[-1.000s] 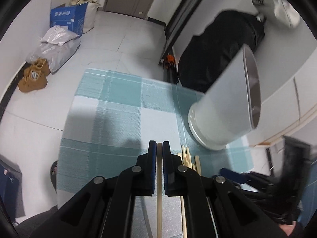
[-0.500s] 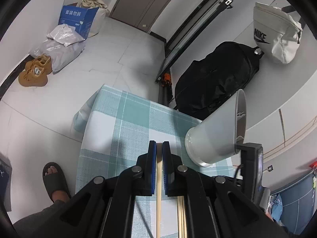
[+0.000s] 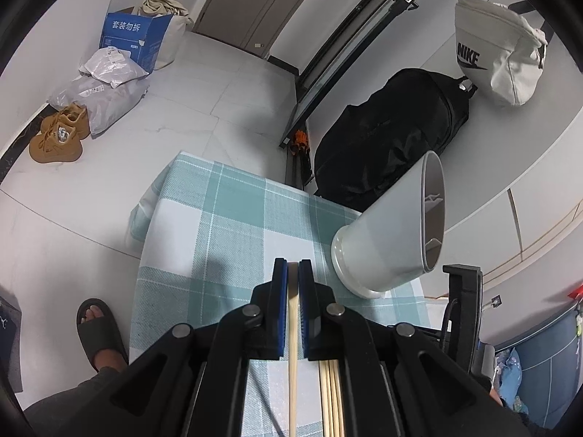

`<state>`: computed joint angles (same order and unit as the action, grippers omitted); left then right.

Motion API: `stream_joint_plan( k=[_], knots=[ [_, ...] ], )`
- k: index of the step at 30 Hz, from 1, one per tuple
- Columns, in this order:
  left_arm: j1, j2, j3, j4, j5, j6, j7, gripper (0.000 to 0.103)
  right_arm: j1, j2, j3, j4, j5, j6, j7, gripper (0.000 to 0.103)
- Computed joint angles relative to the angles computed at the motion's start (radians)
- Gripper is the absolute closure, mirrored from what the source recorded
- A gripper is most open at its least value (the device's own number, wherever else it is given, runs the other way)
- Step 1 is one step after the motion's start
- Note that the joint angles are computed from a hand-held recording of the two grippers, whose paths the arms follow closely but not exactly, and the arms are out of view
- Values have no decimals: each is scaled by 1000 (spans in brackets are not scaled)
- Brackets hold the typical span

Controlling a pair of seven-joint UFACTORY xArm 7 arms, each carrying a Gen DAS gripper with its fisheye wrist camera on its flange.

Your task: Organize utensils

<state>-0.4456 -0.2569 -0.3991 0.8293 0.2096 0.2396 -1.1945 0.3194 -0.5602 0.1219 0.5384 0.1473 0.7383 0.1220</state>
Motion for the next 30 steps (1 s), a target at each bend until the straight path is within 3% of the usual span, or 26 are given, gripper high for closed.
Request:
stream_joint_plan(
  k=[8,15,18,25,27,30],
  knots=[
    [5,13,-15,22,41,30,-32,101,37,-29,-46,3,79,-4,-88,100],
    [-5,11,-1,16,39,35,-35,101,-26,63,47,67,-57,26,3,91],
    [-2,13,-2,18,44,34,-37,101,-33,69,48,84,-93,67,30,89],
    [-10,29,1,35,48,41,-22,101,-29,91,53,114,-129,81,56,89],
    [-11,29,-1,41,57,49,-19,101,-27,84,44,108,-124,73,55,96],
    [-13,29,-8,52,74,70,-20,101,-5,68,-4,85,-54,38,13,97]
  ],
)
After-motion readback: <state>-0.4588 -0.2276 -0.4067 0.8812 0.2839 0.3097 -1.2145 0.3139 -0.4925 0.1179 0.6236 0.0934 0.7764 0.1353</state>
